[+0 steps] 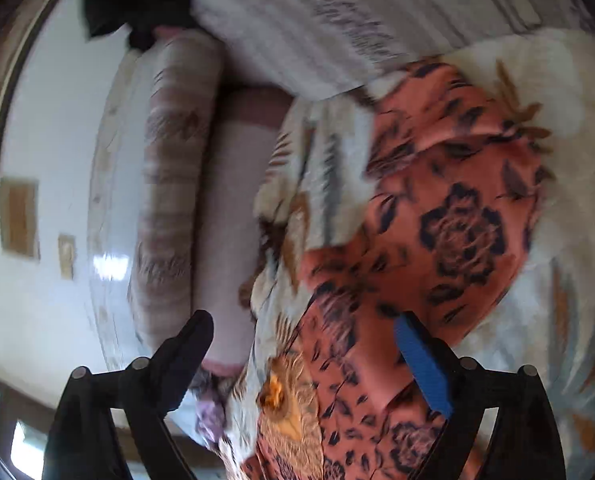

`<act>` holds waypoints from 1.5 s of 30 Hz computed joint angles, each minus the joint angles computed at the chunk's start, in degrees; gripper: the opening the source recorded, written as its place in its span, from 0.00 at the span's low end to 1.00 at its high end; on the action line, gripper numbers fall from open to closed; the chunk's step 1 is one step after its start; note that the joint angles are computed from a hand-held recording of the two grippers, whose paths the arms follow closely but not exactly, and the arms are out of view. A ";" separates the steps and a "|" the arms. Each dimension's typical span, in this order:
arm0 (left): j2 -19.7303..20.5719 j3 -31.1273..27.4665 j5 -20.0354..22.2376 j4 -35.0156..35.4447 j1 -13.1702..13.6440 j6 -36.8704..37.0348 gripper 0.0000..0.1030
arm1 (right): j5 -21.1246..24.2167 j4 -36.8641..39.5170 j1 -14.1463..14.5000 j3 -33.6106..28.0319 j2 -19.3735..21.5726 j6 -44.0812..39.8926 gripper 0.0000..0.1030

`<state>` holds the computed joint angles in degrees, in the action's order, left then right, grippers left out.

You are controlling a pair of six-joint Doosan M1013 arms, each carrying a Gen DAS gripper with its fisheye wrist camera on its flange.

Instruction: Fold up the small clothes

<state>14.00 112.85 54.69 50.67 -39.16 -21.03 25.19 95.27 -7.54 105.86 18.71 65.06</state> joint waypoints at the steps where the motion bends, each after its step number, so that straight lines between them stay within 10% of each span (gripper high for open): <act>1: 0.11 -0.15 0.25 -0.26 0.02 0.40 1.00 | -0.76 0.98 -0.78 -0.49 1.09 1.08 0.76; 7: 0.41 -0.54 0.85 -0.89 0.12 1.51 1.00 | -3.39 8.16 -2.54 -3.86 5.39 0.18 0.62; 13: 0.48 -0.63 0.95 -0.82 0.11 1.49 1.00 | -6.28 -14.01 -2.83 -7.64 7.54 21.06 0.17; 18: 0.30 -0.29 0.50 -0.22 0.02 0.57 1.00 | -3.01 -0.55 -1.33 -7.86 4.61 0.18 0.06; 27: -0.12 0.34 -0.32 0.77 -0.12 -1.01 1.00 | 18.00 19.58 9.44 -11.05 2.12 -24.55 0.06; 32: -0.21 0.47 -0.57 1.08 -0.13 -1.47 1.00 | 23.72 10.00 16.08 -13.58 8.04 -15.93 0.28; 33: -0.23 0.50 -0.62 1.12 -0.13 -1.55 1.00 | 22.36 3.04 17.16 -14.46 9.50 -9.96 0.80; 34: -0.22 0.49 -0.59 1.09 -0.15 -1.52 1.00 | 20.12 -3.65 18.12 -14.75 10.72 -2.98 0.99; 37: -0.24 0.54 -0.60 1.15 -0.17 -1.60 1.00 | 22.85 -7.23 18.28 -12.44 14.10 5.92 0.96; 45: -0.40 0.69 -0.83 1.45 -0.21 -1.99 1.00 | 26.21 -14.59 16.19 -7.38 6.19 -9.25 0.95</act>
